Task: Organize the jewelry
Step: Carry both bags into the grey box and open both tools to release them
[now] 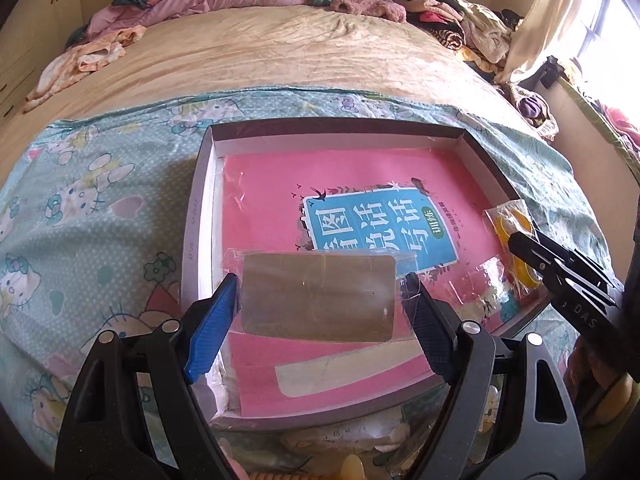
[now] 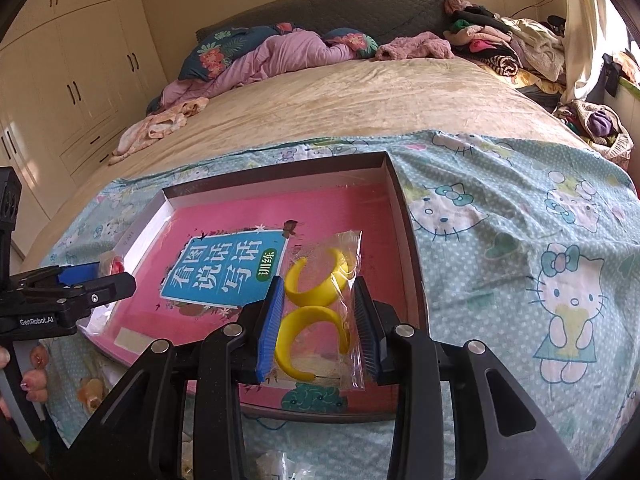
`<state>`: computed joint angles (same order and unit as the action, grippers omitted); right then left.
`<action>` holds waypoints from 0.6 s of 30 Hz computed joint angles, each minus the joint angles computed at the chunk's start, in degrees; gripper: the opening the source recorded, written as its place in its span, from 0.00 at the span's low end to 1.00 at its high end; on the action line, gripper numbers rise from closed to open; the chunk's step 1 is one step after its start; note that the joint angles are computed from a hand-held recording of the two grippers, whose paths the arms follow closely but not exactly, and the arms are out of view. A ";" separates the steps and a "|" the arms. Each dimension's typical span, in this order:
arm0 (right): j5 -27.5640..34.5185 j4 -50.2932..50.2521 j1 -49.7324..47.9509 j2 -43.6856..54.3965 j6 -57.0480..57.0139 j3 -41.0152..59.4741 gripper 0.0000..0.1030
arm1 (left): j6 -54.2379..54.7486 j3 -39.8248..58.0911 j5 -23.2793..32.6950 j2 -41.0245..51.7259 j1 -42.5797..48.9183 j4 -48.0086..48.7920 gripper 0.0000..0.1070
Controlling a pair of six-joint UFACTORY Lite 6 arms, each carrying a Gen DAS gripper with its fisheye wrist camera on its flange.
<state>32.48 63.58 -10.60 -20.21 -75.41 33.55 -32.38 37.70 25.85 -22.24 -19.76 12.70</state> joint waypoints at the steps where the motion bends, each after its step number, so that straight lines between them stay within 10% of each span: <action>1: -0.35 0.33 0.09 0.53 -0.26 0.03 0.32 | -0.42 -0.13 -0.28 0.40 -0.33 0.39 0.69; 18: 10.76 -1.91 -11.67 -7.43 1.46 -1.18 0.64 | 0.53 0.41 -0.87 4.16 -1.48 -1.36 0.76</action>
<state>43.24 61.67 -22.28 -27.64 -73.96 32.37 -31.84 38.11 24.98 -18.07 -21.24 11.34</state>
